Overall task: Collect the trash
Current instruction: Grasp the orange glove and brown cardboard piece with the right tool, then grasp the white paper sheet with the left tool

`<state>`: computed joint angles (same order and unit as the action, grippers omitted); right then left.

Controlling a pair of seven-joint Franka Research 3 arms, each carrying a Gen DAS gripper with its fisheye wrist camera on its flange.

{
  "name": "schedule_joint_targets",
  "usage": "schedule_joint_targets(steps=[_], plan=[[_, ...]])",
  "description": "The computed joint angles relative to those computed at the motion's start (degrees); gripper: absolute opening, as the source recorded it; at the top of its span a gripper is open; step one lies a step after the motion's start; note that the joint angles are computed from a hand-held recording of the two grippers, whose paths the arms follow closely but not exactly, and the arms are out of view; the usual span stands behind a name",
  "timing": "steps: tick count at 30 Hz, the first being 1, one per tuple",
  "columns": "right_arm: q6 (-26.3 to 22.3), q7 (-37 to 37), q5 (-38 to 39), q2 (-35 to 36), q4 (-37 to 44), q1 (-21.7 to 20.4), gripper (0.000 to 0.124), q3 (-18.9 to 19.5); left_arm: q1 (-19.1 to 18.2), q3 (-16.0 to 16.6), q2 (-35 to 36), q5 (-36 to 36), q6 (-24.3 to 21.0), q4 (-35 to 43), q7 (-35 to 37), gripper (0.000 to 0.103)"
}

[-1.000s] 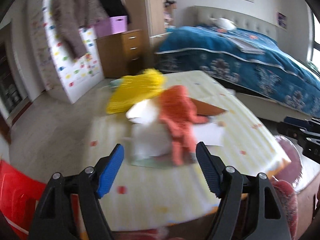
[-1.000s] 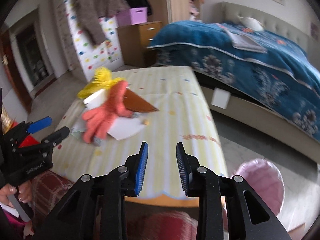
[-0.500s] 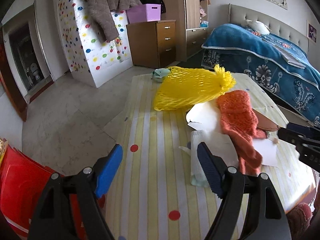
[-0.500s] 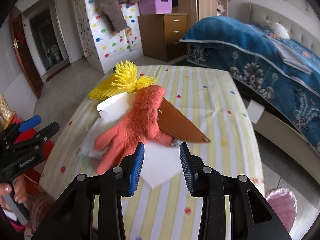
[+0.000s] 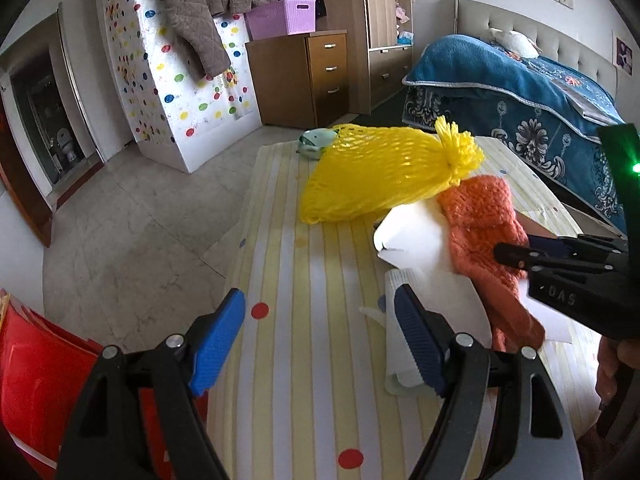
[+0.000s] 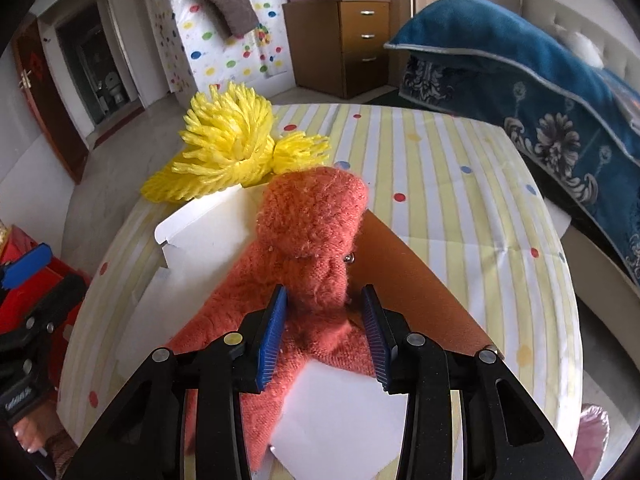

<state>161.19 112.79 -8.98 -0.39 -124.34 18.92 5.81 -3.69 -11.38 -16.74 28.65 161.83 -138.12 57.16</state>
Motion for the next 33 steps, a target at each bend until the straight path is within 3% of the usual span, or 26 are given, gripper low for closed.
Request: schedule_joint_targets(steps=[3, 10, 16, 21, 27, 30, 33], plan=[[1.58, 1.31, -1.98, -4.00, -3.64, -0.15, 0.011, 0.46, -0.70, 0.45, -1.04, -1.05, -0.60, -0.88, 0.80, 0.075], [5.41, 1.16, 0.30, -13.79, -10.83, -2.45, 0.010, 2.19, -1.60, -0.04, -2.89, -2.29, -1.34, -1.92, 1.36, 0.075], [7.55, 6.05, -3.24, -22.35, -15.16, -11.67, 0.010, 9.93, -3.00, -0.19, -4.21, -3.29, -1.25, -2.69, 2.56, 0.075], [7.15, 6.90, -4.17, -26.97, -17.43, -16.48, 0.010, 13.19, -4.71, 0.23, -3.70, -5.44, -1.43, -2.71, 4.60, 0.075], [4.27, 3.49, 0.21, -25.23, -18.14, -13.12, 0.010, 10.15, -4.98, -0.78, 0.46, -5.65, -3.28, -0.21, 5.57, 0.074], [3.55, 1.86, 2.28, -25.11, -18.57, -11.45, 0.010, 8.57, -7.59, 1.53, 3.16, -11.90, -4.80, 1.68, 9.88, 0.069], [3.69, 0.78, 3.77, -24.31, -18.73, -10.74, 0.010, 7.91, -8.08, 1.65, 5.30, -14.78, -6.58, 3.32, 12.14, 0.064]])
